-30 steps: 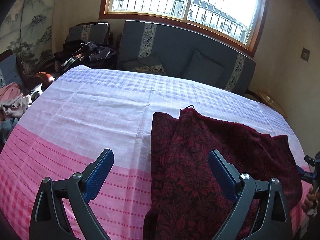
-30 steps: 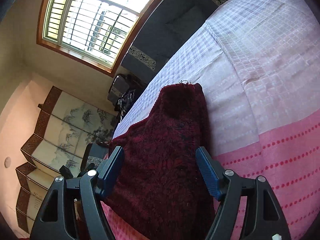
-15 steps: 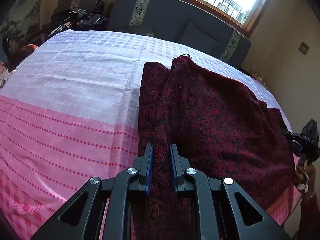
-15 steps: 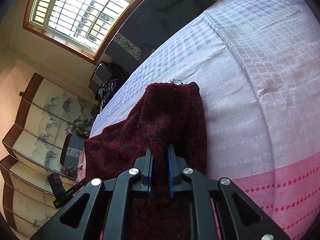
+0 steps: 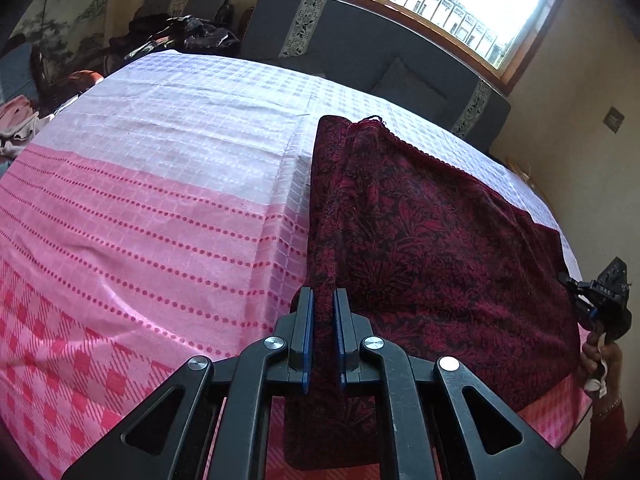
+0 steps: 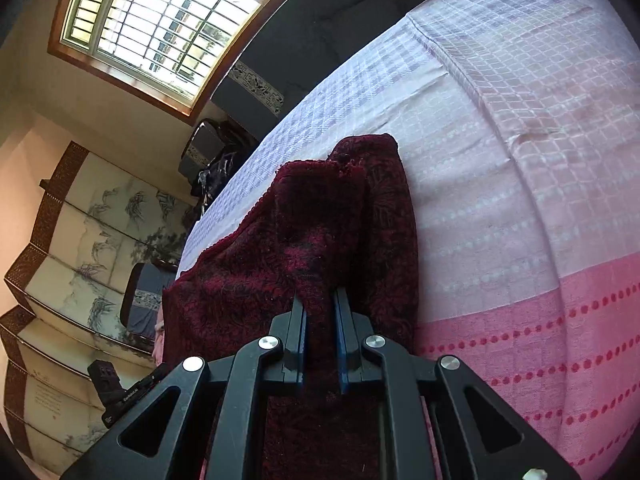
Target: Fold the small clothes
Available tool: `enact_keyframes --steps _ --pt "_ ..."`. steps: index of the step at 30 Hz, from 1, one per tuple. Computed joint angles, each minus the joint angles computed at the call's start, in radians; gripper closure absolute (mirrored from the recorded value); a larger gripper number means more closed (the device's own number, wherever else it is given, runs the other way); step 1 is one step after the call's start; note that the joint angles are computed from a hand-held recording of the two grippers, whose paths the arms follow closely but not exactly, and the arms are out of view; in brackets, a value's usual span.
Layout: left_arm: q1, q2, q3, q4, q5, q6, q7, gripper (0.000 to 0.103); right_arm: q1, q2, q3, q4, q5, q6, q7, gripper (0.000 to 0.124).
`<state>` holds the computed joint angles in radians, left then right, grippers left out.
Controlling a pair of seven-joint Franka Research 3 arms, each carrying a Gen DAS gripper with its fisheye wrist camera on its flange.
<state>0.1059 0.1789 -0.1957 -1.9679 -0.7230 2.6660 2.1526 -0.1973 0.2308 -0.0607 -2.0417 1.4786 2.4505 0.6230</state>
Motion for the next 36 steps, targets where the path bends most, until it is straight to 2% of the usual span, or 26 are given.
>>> enact_keyframes --steps 3,5,7,9,12,15,17,18,19,22,24,25,27,28,30,33,34,36 --pt "-0.007 -0.015 -0.003 -0.026 0.006 0.02 0.008 0.091 -0.022 -0.022 -0.005 -0.028 0.069 -0.056 -0.05 0.109" --pt "-0.011 -0.04 -0.004 -0.056 -0.003 0.047 0.03 0.081 -0.028 -0.034 -0.017 -0.047 0.072 -0.08 -0.023 0.1" --pt "-0.008 -0.069 -0.004 -0.084 -0.066 0.052 0.086 0.055 -0.037 -0.056 -0.029 -0.08 0.067 -0.121 -0.02 0.088" --pt "-0.012 -0.093 0.008 -0.108 -0.124 0.052 0.126 0.038 -0.036 -0.101 -0.038 -0.136 0.061 -0.14 -0.051 0.084" --pt "-0.021 -0.112 0.029 -0.13 -0.227 0.043 0.211 0.038 -0.021 -0.179 -0.056 -0.226 0.042 -0.149 -0.107 0.082" --pt "-0.029 -0.105 0.053 -0.129 -0.183 -0.028 0.196 0.038 0.008 -0.242 -0.066 -0.303 -0.006 -0.107 -0.113 0.082" --pt "-0.027 -0.097 0.06 -0.122 -0.185 -0.094 0.19 0.038 0.029 -0.266 -0.069 -0.342 -0.027 -0.079 -0.105 0.09" --pt "-0.031 -0.093 0.06 -0.123 -0.175 -0.095 0.18 0.038 0.038 -0.274 -0.069 -0.357 -0.028 -0.058 -0.103 0.103" --pt "-0.035 -0.091 0.06 -0.127 -0.156 -0.083 0.17 0.045 0.045 -0.277 -0.073 -0.367 -0.021 -0.047 -0.1 0.111" --pt "-0.052 -0.093 0.058 -0.143 -0.057 -0.02 0.119 0.071 0.043 -0.28 -0.095 -0.384 0.021 -0.094 -0.084 0.114" --pt "-0.051 -0.105 0.058 -0.151 -0.032 -0.018 0.113 0.078 0.036 -0.303 -0.109 -0.404 0.043 -0.149 -0.092 0.114" --pt "-0.055 -0.112 0.058 -0.16 -0.007 -0.004 0.111 0.079 0.035 -0.314 -0.111 -0.41 0.036 -0.148 -0.088 0.114" --pt "-0.06 -0.12 0.057 -0.176 0.014 0.017 0.129 0.079 0.044 -0.314 -0.1 -0.414 -0.019 -0.074 -0.075 0.114" --pt "-0.062 -0.121 0.057 -0.179 0.017 0.025 0.135 0.079 0.044 -0.296 -0.103 -0.407 -0.034 -0.075 -0.062 0.114" --pt "-0.061 -0.119 0.058 -0.177 0.004 0.024 0.152 0.078 0.035 -0.262 -0.116 -0.388 -0.018 -0.134 -0.054 0.114" --pt "-0.062 -0.137 0.058 -0.198 -0.045 0.06 0.178 0.07 0.036 -0.278 -0.104 -0.392 -0.01 -0.099 -0.068 0.111" --pt "-0.064 -0.149 0.06 -0.21 -0.059 0.082 0.176 0.064 0.042 -0.294 -0.096 -0.4 -0.007 -0.061 -0.065 0.107" --pt "-0.076 -0.176 0.064 -0.233 -0.079 0.144 0.176 0.058 0.063 -0.343 -0.078 -0.418 0.014 0.058 -0.079 0.106"
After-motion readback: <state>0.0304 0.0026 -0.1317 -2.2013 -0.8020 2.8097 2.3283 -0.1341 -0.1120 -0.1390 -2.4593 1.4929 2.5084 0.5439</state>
